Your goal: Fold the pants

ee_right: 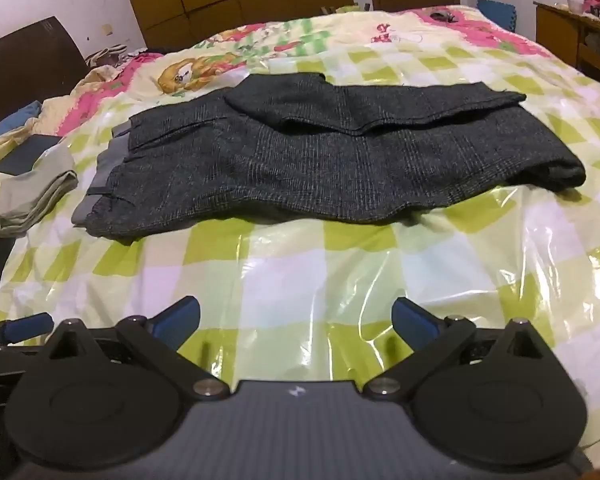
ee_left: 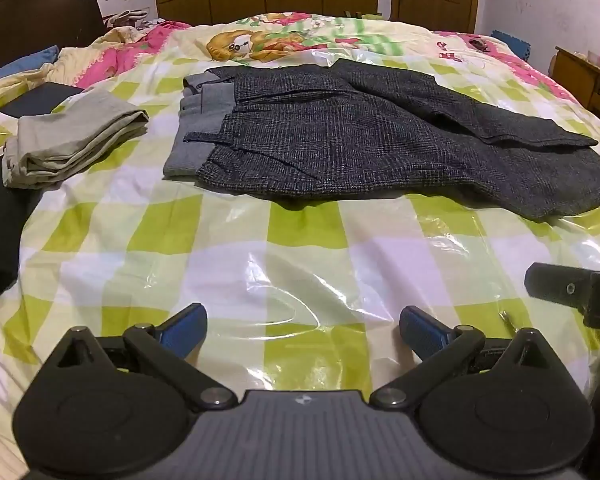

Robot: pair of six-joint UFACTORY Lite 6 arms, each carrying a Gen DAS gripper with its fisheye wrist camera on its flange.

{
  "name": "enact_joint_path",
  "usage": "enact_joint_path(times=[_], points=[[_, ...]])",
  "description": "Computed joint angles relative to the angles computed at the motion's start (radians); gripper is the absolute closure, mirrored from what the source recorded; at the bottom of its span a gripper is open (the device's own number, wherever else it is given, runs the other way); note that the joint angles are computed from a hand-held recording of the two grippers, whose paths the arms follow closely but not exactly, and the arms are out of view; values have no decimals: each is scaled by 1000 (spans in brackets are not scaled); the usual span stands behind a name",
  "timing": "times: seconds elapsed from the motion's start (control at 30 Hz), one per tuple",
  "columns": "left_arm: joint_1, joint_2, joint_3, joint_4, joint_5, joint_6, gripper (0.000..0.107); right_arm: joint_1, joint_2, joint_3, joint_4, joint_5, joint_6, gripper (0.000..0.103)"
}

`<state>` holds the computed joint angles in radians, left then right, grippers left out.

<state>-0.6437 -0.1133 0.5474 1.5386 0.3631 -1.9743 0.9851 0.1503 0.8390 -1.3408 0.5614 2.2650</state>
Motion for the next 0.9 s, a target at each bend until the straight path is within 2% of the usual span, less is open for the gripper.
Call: enact_joint_path(times=[0.33,0.53,0.9], points=[[9,-9,-8,-7,-5,9,4,3,19,17,7,-33,-39,2],[10,1,-27,79,-2,-72,4,1,26,22,7,-53,-49,3],[5,7,-22,75,1,-74,4,-5,34,25,0,-74,-57,3]])
